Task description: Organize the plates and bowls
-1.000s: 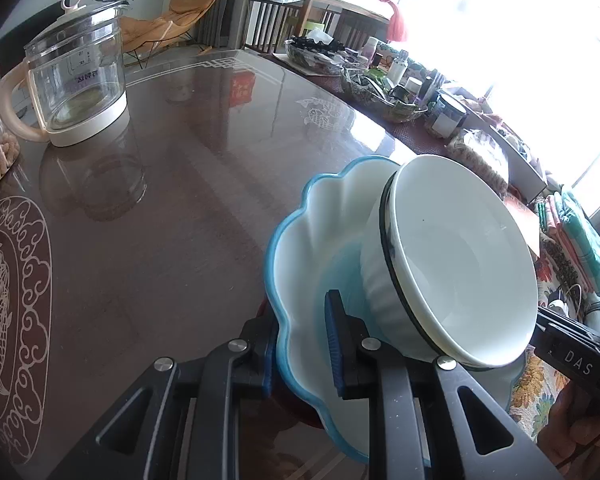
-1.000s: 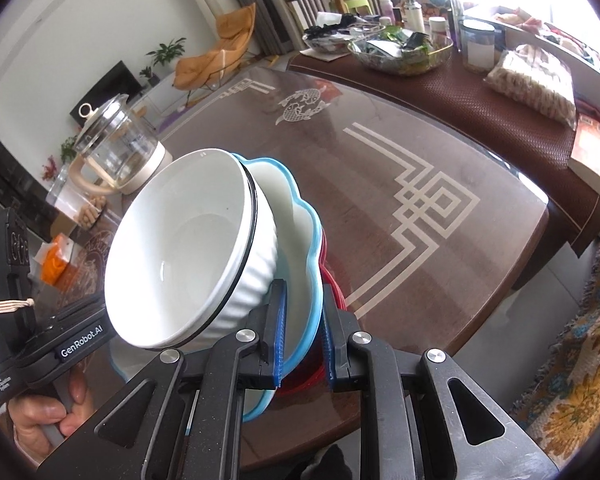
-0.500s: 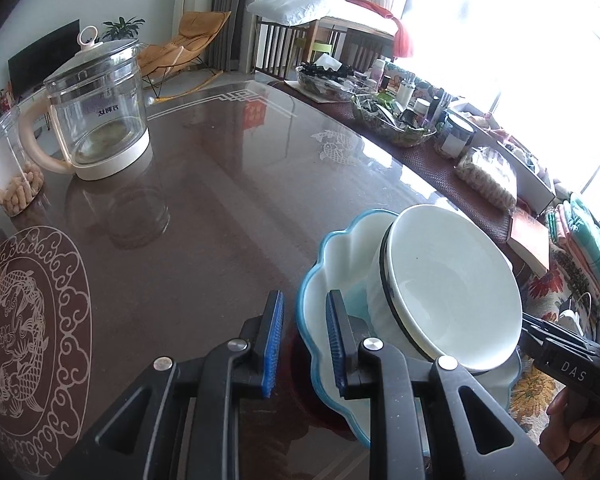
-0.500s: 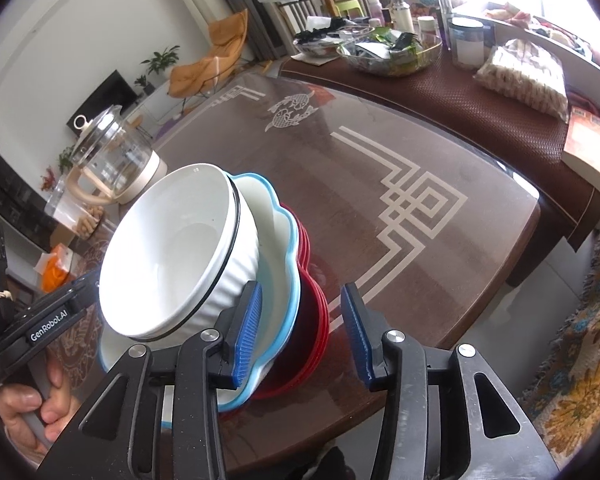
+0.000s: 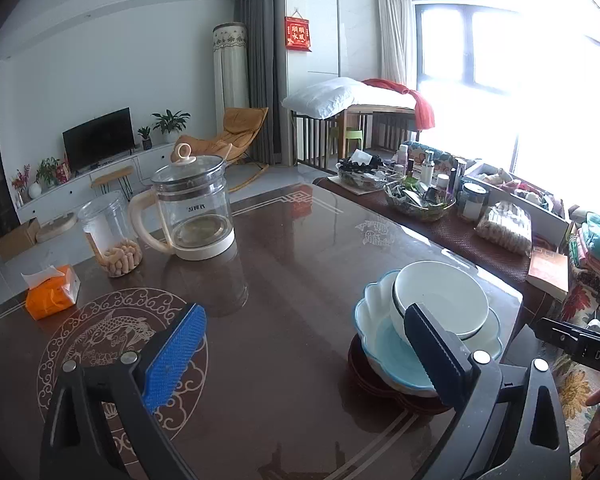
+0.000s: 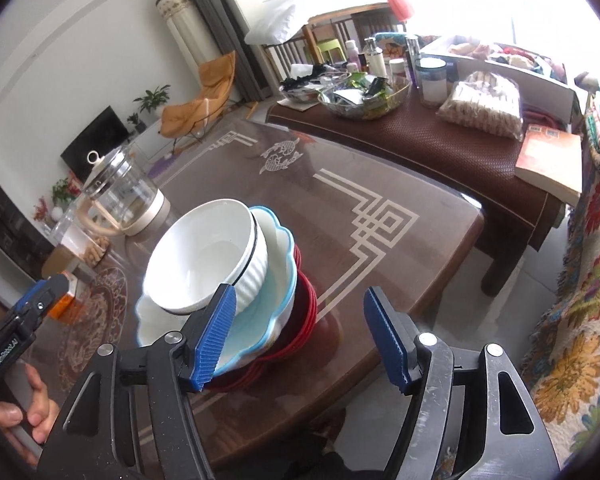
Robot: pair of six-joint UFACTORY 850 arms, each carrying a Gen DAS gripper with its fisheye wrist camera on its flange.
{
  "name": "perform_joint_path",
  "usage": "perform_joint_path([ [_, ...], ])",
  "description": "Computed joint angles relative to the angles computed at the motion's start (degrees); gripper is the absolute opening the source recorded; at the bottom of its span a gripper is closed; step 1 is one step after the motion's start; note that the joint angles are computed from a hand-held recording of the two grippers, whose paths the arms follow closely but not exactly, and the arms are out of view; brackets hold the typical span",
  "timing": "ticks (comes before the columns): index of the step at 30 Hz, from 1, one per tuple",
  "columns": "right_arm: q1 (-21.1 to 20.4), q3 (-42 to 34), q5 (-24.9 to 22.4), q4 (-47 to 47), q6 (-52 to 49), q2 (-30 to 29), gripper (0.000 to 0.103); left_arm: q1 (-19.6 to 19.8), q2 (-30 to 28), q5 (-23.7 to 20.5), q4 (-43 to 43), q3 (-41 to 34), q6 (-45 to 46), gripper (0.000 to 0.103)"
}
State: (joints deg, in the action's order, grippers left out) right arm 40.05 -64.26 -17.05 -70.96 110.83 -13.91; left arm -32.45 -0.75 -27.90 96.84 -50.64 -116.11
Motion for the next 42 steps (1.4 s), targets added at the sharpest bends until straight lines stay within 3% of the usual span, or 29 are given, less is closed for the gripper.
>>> perform_joint_path([
  [4, 7.11, 2.54, -12.06, 2.24, 1.15, 3.11, 0.074, -3.34, 4.76, -1.4, -8.82, 2.99, 6.82, 0.103],
  [7, 11.97, 4.19, -18.39, 2.31, 3.61, 4.32, 0.074, -5.95, 6.92, -4.0, -16.66, 4.2, 12.01, 0.103],
  [11, 16.03, 5.91, -21.51, 1.09, 5.52, 5.07, 0.074, -8.79, 8.69, -8.66, -23.2, 4.96, 15.32, 0.103],
  [17, 18.59, 5.6, -26.21, 2.94, 2.33, 4.71, 0.074, -10.25, 10.29, -14.15, -30.71, 4.64, 18.57, 0.103],
  [22, 20.07, 4.64, -28.93, 3.73, 0.48, 4.44, 0.074, -12.38, 11.92, -18.51, -30.71, 5.25, 18.95, 0.103],
  [28, 22.17, 2.46, -33.4, 5.42, -3.46, 3.99, 0.074, -15.75, 16.26, -16.97, -29.6, 7.87, 19.41, 0.103],
  [33, 24.38, -1.51, -41.08, 7.91, -7.68, 2.85, 0.077, -19.55, 16.44, -18.36, -28.45, 8.16, 20.32, 0.103],
  [37, 25.9, -0.61, -42.33, 6.37, -4.97, 4.86, 0.078, -21.03, 16.35, -18.22, -29.19, 7.77, 21.9, 0.103],
  [39, 26.13, -1.21, -44.25, 7.67, -5.6, 5.0, 0.078, -22.46, 16.06, -20.95, -27.44, 7.73, 20.61, 0.103],
  [42, 26.65, -1.83, -46.82, 8.17, -5.91, 5.41, 0.078, -25.68, 15.8, -28.96, -23.83, 8.04, 15.46, 0.103],
])
